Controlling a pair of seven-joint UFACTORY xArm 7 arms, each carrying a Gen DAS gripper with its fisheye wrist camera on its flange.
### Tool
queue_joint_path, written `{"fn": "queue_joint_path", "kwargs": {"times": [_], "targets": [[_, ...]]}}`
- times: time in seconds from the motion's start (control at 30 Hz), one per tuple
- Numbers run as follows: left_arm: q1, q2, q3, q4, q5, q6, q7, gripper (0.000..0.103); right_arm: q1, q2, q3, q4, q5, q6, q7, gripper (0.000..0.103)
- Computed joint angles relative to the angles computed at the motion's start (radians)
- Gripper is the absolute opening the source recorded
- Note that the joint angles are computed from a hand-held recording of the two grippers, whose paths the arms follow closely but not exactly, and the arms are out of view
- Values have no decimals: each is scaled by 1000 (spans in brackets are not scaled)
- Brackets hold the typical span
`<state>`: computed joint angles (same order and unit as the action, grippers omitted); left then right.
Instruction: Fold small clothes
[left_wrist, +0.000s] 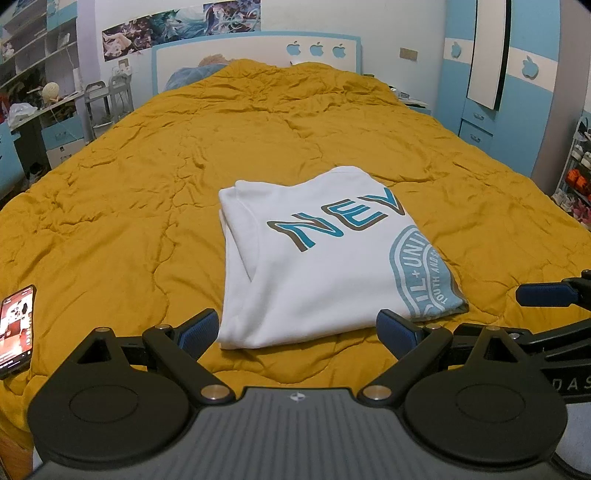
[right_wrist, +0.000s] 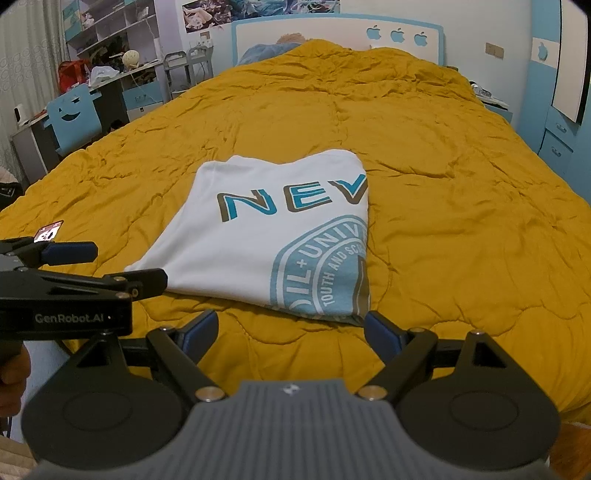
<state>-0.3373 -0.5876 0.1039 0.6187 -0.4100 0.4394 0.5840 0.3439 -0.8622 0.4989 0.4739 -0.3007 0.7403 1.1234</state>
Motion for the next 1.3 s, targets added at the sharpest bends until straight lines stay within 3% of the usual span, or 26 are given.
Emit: {"fn": "queue_joint_path", "kwargs": {"times": [1.3], "targets": [[11,4,4,5,-8,9,22,103,2,12,1,-3,-5,-6,8,82]]}}
